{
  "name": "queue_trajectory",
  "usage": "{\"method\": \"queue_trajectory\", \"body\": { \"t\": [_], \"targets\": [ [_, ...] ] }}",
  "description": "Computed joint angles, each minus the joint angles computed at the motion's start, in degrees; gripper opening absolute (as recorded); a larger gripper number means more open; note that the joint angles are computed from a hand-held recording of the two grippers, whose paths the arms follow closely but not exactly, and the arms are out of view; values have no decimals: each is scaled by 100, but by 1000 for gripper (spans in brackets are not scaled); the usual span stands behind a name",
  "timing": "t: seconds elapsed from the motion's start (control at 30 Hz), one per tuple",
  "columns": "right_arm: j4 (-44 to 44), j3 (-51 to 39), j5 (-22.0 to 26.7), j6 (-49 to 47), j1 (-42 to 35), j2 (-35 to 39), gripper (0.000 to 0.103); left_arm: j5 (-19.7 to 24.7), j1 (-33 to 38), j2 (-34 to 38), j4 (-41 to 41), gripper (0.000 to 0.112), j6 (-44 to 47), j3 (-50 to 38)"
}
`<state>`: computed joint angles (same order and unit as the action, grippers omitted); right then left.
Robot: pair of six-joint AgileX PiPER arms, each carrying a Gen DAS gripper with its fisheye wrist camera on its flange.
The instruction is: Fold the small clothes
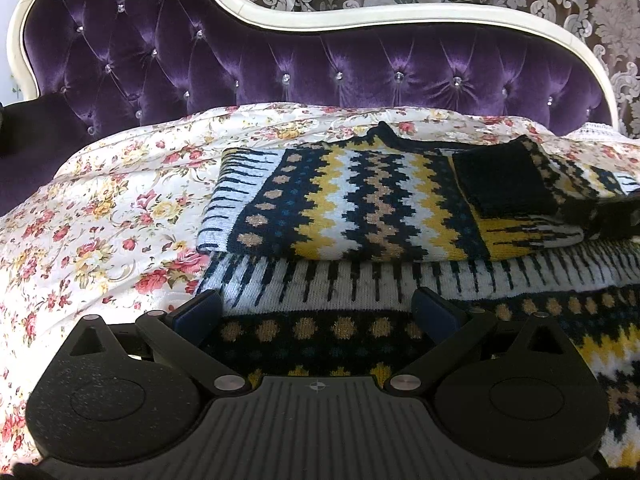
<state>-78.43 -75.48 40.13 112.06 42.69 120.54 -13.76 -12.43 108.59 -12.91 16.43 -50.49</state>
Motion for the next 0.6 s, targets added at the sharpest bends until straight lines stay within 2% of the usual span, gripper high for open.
{"method": "queue_trajectory", "body": {
  "t": [0.17, 0.3, 0.4, 0.6],
  "targets": [
    [1039, -1038, 318, -1683, -39, 593, 103, 48, 15, -17, 102, 103, -93, -13],
    [1316, -1258, 685, -1640, -162, 636, 102, 56, 21, -24, 141, 103, -132, -13],
    [1421, -995, 833, -1137, -312, 392, 102, 38, 17, -28, 182, 103, -180, 1],
    [1419, -141, -177, -471, -719, -141, 100, 17, 28, -32, 308, 103, -288, 18]
  ]
}}
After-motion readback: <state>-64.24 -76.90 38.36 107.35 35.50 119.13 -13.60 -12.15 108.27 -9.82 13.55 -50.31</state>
